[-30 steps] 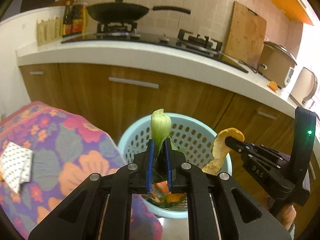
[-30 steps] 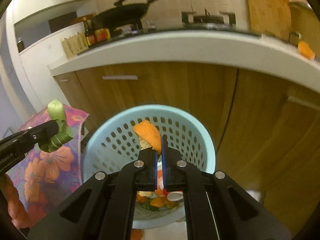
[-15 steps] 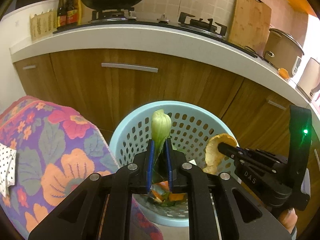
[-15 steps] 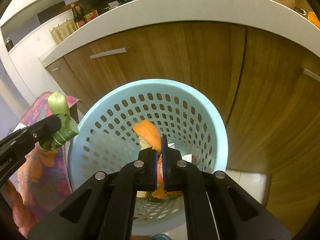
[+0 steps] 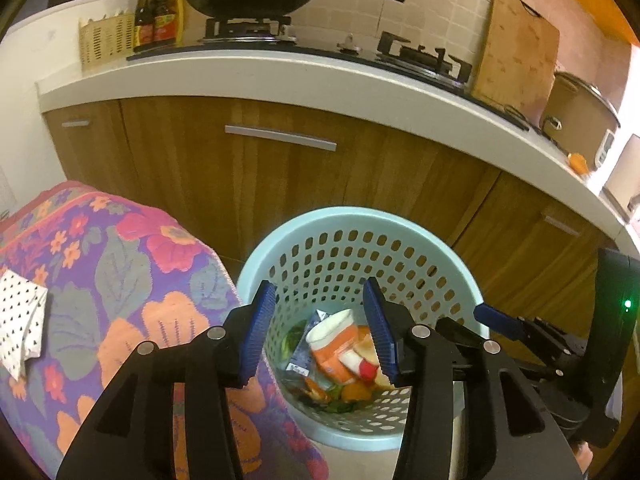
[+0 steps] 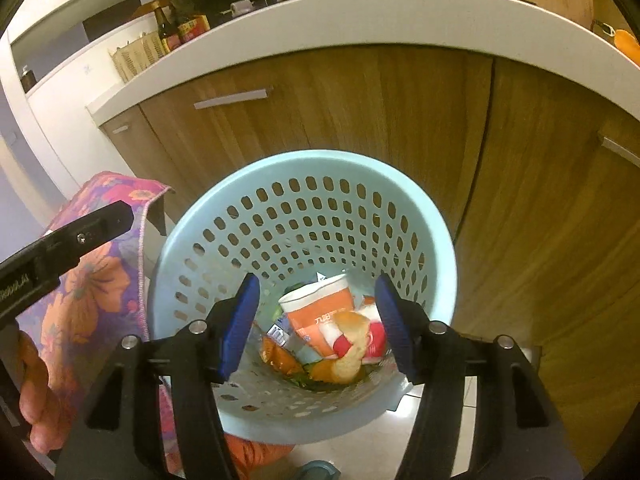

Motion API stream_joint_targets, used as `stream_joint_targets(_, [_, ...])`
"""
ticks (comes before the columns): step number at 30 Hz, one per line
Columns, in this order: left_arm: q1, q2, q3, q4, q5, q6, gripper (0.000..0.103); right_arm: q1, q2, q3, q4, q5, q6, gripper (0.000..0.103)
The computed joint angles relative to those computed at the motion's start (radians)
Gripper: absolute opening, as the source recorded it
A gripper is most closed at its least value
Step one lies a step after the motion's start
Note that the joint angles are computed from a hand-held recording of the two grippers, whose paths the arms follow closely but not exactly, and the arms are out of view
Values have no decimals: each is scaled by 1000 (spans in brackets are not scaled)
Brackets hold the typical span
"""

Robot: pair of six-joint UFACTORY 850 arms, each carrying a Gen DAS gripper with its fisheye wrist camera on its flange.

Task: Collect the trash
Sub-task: 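Move both open tools back over the table toward the napkin and bread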

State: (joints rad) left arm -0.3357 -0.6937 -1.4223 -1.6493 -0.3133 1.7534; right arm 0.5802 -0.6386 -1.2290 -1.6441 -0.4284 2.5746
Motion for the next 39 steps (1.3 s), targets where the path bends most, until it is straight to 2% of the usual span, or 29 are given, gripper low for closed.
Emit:
stream_joint_targets(11, [30,92,98,-207,-37,213,48,28,61,48,-47,-40,51,56])
stream_joint_targets(22, [115,204,208,-416,-96,413,55,80,66,-10,-16,-83,-47,58])
stream_joint_targets(30, [199,289,293,-602,-115,638,60,133,15,-132,51,-102,-216,63])
stream_joint_targets(39, [317,318,318,-618,-172,613,61,189,-97,-354,193,-115,-501,65])
